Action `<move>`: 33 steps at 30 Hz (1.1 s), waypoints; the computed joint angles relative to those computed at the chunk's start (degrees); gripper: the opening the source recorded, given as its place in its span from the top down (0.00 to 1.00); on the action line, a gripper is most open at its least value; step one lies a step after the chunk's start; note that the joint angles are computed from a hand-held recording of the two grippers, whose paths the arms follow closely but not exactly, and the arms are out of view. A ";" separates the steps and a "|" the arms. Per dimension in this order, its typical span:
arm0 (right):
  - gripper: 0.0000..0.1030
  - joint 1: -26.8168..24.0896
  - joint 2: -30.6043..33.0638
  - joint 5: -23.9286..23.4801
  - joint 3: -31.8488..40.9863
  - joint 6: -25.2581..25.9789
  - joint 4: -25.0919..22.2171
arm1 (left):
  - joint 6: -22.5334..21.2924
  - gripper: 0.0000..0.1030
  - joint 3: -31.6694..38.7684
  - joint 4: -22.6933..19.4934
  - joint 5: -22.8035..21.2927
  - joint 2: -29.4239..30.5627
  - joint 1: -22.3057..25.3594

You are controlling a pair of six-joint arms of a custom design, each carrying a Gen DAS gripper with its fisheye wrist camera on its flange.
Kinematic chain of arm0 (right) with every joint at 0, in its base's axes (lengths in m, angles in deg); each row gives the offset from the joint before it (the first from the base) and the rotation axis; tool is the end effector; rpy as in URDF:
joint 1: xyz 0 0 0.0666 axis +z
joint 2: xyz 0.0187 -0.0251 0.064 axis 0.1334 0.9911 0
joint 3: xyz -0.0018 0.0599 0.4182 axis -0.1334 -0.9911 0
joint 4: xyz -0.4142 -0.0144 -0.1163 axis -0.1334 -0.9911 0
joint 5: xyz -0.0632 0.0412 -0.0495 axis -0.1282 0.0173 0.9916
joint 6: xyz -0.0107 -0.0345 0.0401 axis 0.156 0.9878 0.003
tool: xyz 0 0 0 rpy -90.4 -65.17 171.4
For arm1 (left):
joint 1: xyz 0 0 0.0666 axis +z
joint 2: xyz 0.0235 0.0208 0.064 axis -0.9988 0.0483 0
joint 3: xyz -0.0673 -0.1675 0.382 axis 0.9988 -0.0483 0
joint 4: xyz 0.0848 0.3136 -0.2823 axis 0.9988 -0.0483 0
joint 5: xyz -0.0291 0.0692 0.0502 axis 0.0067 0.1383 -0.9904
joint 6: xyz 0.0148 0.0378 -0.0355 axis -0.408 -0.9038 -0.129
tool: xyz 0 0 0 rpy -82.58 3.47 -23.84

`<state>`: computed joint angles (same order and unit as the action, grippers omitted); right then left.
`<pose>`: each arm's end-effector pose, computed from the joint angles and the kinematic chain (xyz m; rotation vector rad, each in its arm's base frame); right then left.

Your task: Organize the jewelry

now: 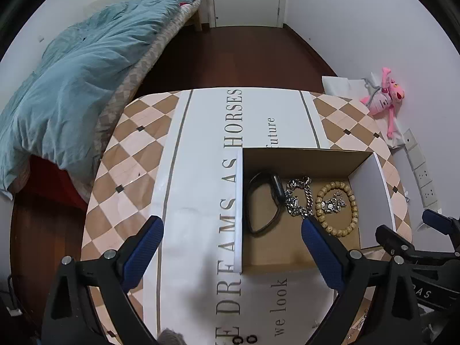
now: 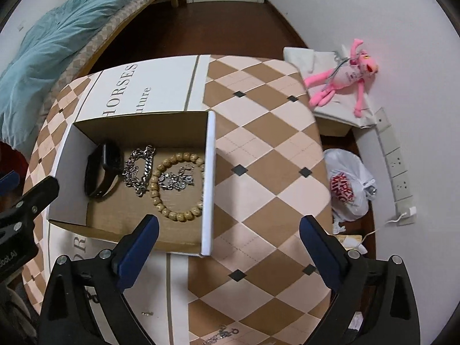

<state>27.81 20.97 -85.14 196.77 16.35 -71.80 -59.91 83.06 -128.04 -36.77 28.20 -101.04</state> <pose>0.5813 0.2104 0.5086 -0.4422 2.7270 0.0120 0.4983 -0.1132 0.5464 -0.4384 2.6051 0.1186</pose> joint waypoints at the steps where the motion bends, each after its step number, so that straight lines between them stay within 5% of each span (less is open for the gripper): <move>1: 0.03 -0.04 -0.52 -0.16 -0.54 -0.04 0.28 | 0.37 0.05 -0.28 0.07 -0.10 -0.38 -0.18; 18: 0.03 0.55 -12.86 1.16 -6.04 -1.56 6.88 | 3.57 0.05 1.73 -3.06 -7.88 -6.78 -5.47; 33: 0.03 -0.17 -18.65 -1.92 -10.48 -3.56 4.11 | 6.82 0.05 0.53 -5.32 -9.41 -10.85 -8.97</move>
<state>27.63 2.32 -87.06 186.29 12.79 -67.69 -53.09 83.59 -133.36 -46.18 17.36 -110.01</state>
